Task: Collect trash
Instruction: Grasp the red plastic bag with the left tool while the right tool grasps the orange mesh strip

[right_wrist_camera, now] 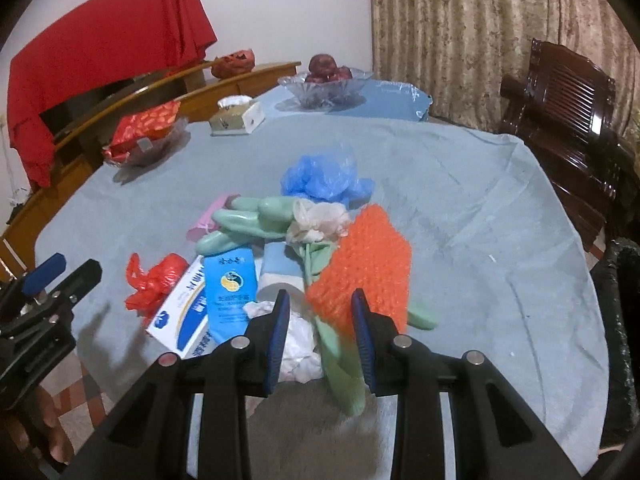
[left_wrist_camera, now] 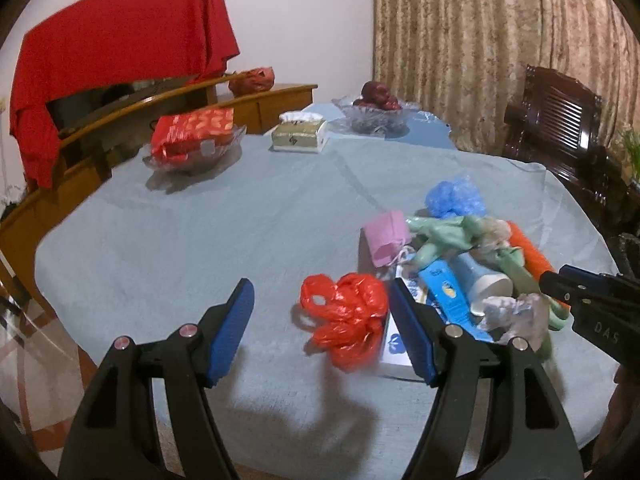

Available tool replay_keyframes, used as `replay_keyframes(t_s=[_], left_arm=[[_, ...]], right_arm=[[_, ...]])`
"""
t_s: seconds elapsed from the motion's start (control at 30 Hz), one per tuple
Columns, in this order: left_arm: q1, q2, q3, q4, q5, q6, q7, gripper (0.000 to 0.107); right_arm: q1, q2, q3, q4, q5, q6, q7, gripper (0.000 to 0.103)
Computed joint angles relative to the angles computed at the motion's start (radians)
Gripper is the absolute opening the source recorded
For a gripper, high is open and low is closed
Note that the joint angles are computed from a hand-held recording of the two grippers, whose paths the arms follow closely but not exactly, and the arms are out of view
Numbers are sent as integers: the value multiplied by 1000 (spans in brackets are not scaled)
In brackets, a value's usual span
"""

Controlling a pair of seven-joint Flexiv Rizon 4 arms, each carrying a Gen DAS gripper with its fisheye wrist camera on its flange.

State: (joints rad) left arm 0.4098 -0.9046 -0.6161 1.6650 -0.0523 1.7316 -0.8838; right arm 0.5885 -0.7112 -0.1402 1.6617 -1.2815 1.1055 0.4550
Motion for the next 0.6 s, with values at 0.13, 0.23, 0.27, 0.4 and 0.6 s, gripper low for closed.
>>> replay_keyframes(t_s=[0.13, 0.23, 0.27, 0.4, 0.6], left_arm=[[-26, -20, 30, -32, -11, -20, 9, 68], [-46, -38, 48, -58, -29, -41, 21, 67], [-50, -44, 50, -64, -33, -44, 27, 67], [-80, -61, 74, -90, -56, -68, 43, 66], [-136, -81, 119, -158, -123, -146, 79, 63]], right_arm=[[-11, -7, -6, 4, 14, 20, -1, 14], [-13, 20, -21, 40, -28, 24, 37, 8], [-15, 33, -24, 56, -52, 22, 61, 8], [-46, 70, 3, 103, -105, -3, 112, 8], [-87, 91, 44, 144, -123, -18, 137, 8]])
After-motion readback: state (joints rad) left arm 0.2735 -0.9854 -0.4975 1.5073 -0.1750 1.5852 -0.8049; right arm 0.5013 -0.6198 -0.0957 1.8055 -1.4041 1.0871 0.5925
